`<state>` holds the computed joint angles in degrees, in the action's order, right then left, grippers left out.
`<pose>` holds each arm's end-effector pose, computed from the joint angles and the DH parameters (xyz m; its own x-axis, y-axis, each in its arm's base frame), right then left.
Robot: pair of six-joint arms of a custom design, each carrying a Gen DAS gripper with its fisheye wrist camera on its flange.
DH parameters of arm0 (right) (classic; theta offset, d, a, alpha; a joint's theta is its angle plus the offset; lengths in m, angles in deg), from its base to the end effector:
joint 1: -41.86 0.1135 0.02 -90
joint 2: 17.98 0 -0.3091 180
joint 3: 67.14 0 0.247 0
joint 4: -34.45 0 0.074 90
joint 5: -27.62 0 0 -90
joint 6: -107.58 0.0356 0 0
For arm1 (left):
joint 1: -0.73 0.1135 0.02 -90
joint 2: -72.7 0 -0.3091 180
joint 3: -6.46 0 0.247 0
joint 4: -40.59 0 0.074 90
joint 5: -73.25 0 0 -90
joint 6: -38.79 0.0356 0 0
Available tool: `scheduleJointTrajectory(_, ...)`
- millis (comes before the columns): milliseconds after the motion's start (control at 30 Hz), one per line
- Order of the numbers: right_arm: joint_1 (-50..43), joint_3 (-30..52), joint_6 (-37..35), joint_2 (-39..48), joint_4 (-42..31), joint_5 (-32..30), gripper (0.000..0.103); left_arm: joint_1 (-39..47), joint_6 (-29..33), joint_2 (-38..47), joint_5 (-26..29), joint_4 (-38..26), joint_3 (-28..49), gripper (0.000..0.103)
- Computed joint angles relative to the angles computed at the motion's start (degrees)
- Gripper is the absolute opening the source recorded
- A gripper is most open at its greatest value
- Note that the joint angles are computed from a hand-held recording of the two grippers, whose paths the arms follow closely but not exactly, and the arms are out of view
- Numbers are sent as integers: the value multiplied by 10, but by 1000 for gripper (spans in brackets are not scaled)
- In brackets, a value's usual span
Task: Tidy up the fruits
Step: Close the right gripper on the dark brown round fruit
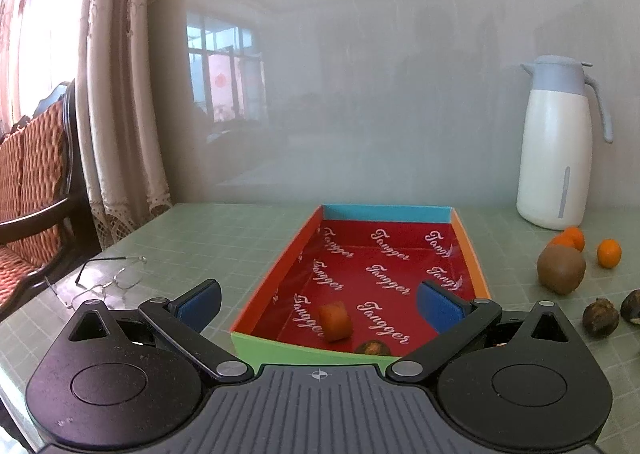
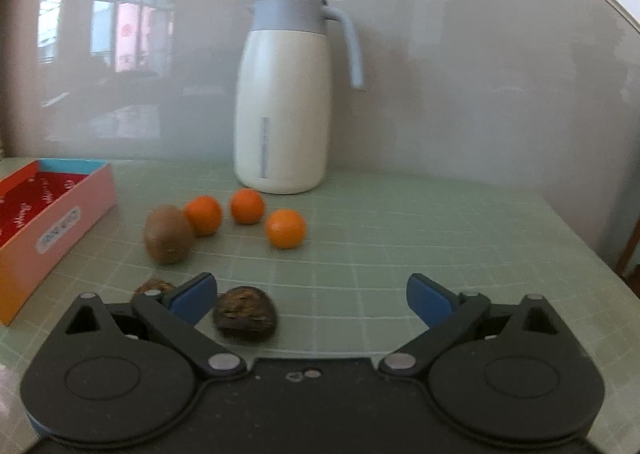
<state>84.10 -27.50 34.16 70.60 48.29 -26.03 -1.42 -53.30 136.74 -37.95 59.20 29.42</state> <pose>0.2056 0.1582 0.1772 -0.4601 -0.1073 -0.8814 -0.0534 0.9942 -0.0932 0.1703 0.0065 0.1881 -0.3708 -0.0201 -0.9285 -0.3127 0.9441 0.1044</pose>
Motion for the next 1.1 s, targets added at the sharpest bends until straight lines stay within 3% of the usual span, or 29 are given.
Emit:
scheduleJointTrajectory(233, 7, 12, 5, 21, 5, -27, 93, 25, 3, -5, 24, -4, -1, 103)
scheduleJointTrajectory(800, -2, 91, 49, 94, -93, -49, 77, 79, 11, -8, 64, -1, -7, 103)
scheduleJointTrajectory(867, -4, 98, 52, 101, -99, -53, 71, 85, 11, -7, 70, -2, -7, 103)
scheduleJointTrajectory(933, -8, 107, 57, 110, -110, -61, 54, 86, 13, -7, 70, -1, -7, 103)
scheduleJointTrajectory(1100, -11, 110, 64, 113, -105, -77, 46, 91, 16, -10, 72, -1, -9, 103)
